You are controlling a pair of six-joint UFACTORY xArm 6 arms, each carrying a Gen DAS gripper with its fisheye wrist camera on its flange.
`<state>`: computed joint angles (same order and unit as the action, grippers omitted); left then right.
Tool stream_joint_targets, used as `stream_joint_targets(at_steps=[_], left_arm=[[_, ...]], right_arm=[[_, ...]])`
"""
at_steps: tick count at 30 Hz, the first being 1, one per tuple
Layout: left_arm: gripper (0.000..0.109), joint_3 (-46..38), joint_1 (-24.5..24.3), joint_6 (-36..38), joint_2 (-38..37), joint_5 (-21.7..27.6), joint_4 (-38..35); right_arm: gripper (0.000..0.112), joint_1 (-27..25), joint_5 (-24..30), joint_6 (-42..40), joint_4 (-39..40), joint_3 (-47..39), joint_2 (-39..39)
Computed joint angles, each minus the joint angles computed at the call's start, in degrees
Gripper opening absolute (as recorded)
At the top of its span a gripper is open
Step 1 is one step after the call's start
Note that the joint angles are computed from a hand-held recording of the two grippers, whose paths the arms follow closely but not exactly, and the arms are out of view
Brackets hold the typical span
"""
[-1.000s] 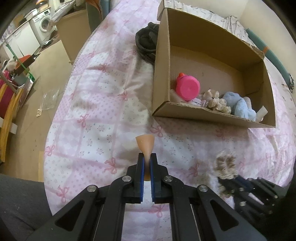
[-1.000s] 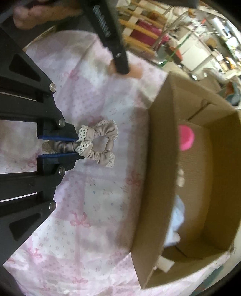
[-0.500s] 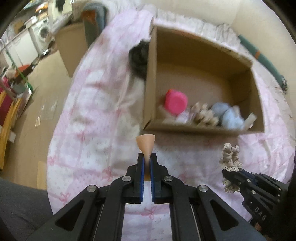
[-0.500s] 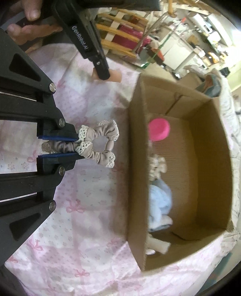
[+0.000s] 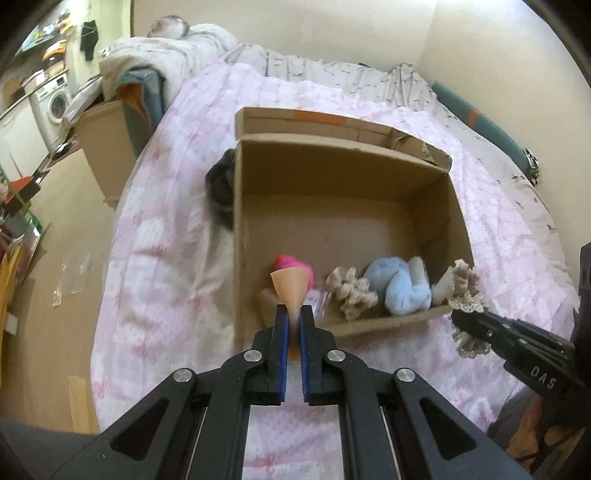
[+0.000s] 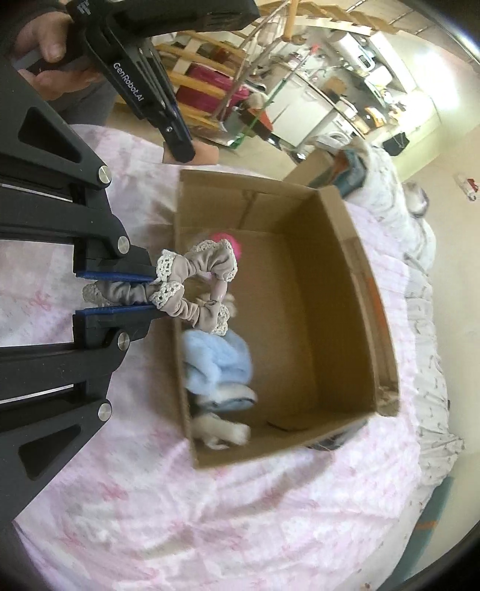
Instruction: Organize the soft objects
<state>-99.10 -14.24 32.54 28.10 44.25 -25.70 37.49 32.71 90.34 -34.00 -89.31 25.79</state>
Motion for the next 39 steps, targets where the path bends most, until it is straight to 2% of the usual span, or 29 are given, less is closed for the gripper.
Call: stream_joint_targets(at_steps=[5,8,12,18,27,31,33,34,35,36,37,38,39], left_arm=[[0.005,-6.34,-1.39,4.46,4.81,0.33,-3.59],[0.006,-11.09,-1.72,5.51,8.74,4.04,-4.94],[0.006,-12.0,-2.25,3.03,11.15,3.49,-1.51],[0.006,-14.69,-1.48,1.95,13.21,6.18,-3.12],[0.008,-13.78,-1.56,2.9,12.74,6.43,-3.48],[0.018,-13.52,-1.71,2.62,12.57,6.96,-2.74],[0.023,-13.48,-1.68,2.47,12.5,7.05,-2.66],[0.031,-13.59,-1.7,2.07,12.51,6.98,-2.42],[0.045,-13.29,-1.77,1.73,12.32,6.56,-2.13],[0.052,-12.4,-1.84,1.43,11.79,5.43,-1.88],[0.058,-11.34,-1.92,1.58,11.16,4.24,-2.13],[0.058,-10.16,-1.98,2.17,10.43,2.8,-2.76],[0.058,-9.72,-2.04,2.69,10.08,2.34,-3.08]], right_arm=[[0.012,-2.19,-0.6,-2.62,-2.18,-0.29,0.11],[0.012,-3.93,-3.44,-2.05,-2.33,1.31,0.22],[0.012,-5.09,-6.06,-1.58,0.31,2.63,1.18],[0.012,-5.72,-9.94,-5.67,4.69,0.59,4.28],[0.012,-5.95,-13.28,-9.21,10.09,-1.32,7.27],[0.013,-6.03,-14.13,-9.29,10.69,-1.68,7.79],[0.017,-6.04,-13.93,-8.91,10.54,-2.09,8.02],[0.019,-6.06,-13.85,-8.82,10.45,-2.25,8.07],[0.022,-6.09,-14.14,-8.58,10.35,-2.07,8.0],[0.025,-6.15,-14.62,-8.27,10.28,-1.73,7.88],[0.034,-6.19,-15.05,-7.57,9.99,-1.3,7.63],[0.048,-6.27,-15.67,-6.26,8.88,-0.84,7.36],[0.056,-6.44,-16.42,-3.29,5.65,-0.26,6.86]])
